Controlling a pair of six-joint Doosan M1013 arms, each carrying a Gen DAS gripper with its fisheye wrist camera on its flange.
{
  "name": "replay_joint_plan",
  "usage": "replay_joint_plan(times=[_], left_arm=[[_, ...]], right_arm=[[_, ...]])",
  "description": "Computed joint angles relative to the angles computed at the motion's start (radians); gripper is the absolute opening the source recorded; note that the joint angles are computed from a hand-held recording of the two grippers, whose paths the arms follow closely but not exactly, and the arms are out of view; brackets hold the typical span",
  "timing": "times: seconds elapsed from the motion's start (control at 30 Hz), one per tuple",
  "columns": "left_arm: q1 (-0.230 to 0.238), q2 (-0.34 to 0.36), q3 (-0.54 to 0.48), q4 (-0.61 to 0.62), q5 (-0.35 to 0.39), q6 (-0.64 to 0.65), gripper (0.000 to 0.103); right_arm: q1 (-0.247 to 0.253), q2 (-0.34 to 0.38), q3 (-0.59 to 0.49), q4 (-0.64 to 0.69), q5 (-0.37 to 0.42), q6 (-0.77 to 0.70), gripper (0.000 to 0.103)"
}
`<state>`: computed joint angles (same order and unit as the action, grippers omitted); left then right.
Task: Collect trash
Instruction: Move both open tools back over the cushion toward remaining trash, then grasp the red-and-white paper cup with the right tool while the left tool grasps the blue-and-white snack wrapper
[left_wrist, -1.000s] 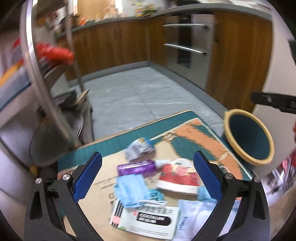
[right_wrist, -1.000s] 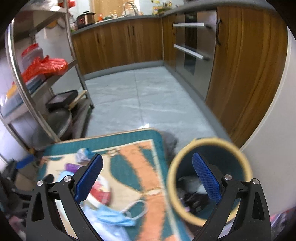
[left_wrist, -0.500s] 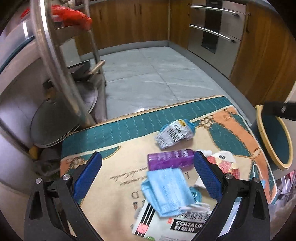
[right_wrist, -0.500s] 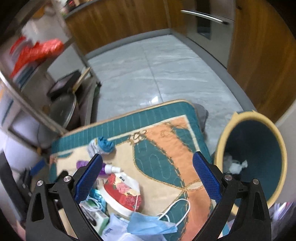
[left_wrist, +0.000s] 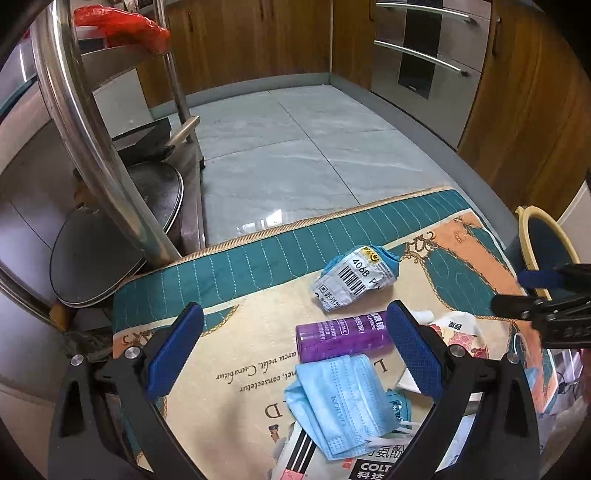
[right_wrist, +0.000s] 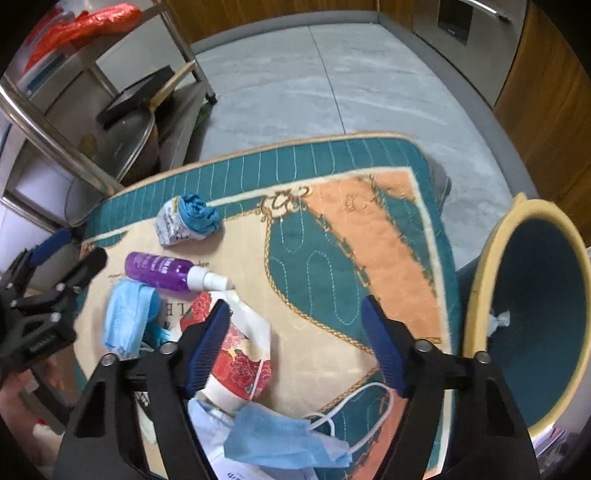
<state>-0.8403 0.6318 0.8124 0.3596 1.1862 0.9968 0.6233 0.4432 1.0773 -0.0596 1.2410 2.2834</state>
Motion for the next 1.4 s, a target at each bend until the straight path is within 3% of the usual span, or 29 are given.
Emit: replay_joint_plan(times=[0.27,0.3,0.43,0.5,0.53,0.7,0.8,0.97,1.07,1.1,1.17,1.2,1.23,1.4], left_arm=[[0.007,0.008,-0.011,-0.019,0.009,0.0,0.097],[0.008,0.01,-0.015,-0.021,0.009,0.007,0.097],[0.009,0.023,-0.035,-0.034,0.011,0.023,0.097],[0.01,0.03,-0.045,-0.045,0.012,0.025,0.097],[0.012,0.034,-0.053,-0.055,0.011,0.029,0.097],[0.01,0.066,-0.096,-0.075,0.024,0.092,0.097],[0.012,0.093,-0.132,-0.105,0.035,0.168,0.095],[0.016,0.135,-0.187,-0.164,0.062,0.269,0.08],[0.015,0.168,-0.228,-0.165,0.093,0.314,0.065],[0.015,0.175,-0.237,-0.169,0.101,0.329,0.055],[0.018,0.189,-0.252,-0.185,0.118,0.359,0.032],[0.021,0.185,-0.243,-0.197,0.107,0.358,0.032],[0.023,0.179,-0.231,-0.202,0.095,0.352,0.032],[0.018,0.16,-0.202,-0.184,0.077,0.344,0.028]], right_arm=[[-0.016,0.034,0.005,0.162,-0.032,-0.064,0.051],[-0.02,0.031,0.009,0.18,-0.047,-0.061,0.033],[-0.036,0.006,0.038,0.247,-0.092,-0.029,0.017],[-0.042,-0.007,0.045,0.274,-0.094,-0.017,0.015],[-0.043,-0.016,0.049,0.275,-0.101,-0.013,0.0],[-0.035,-0.036,0.021,0.155,-0.097,0.002,0.001],[-0.043,-0.04,0.017,0.19,-0.096,-0.04,0.001],[-0.028,-0.018,-0.012,0.159,-0.039,-0.101,0.001],[-0.02,0.0,-0.029,0.123,0.015,-0.104,0.001],[-0.019,0.004,-0.032,0.119,0.027,-0.11,0.004],[-0.019,0.001,-0.021,0.12,0.029,-0.119,0.024],[-0.018,0.003,-0.02,0.116,0.035,-0.117,0.043],[-0.019,0.001,-0.011,0.123,0.025,-0.115,0.054],[-0.029,0.008,0.008,0.224,0.014,-0.133,0.059]])
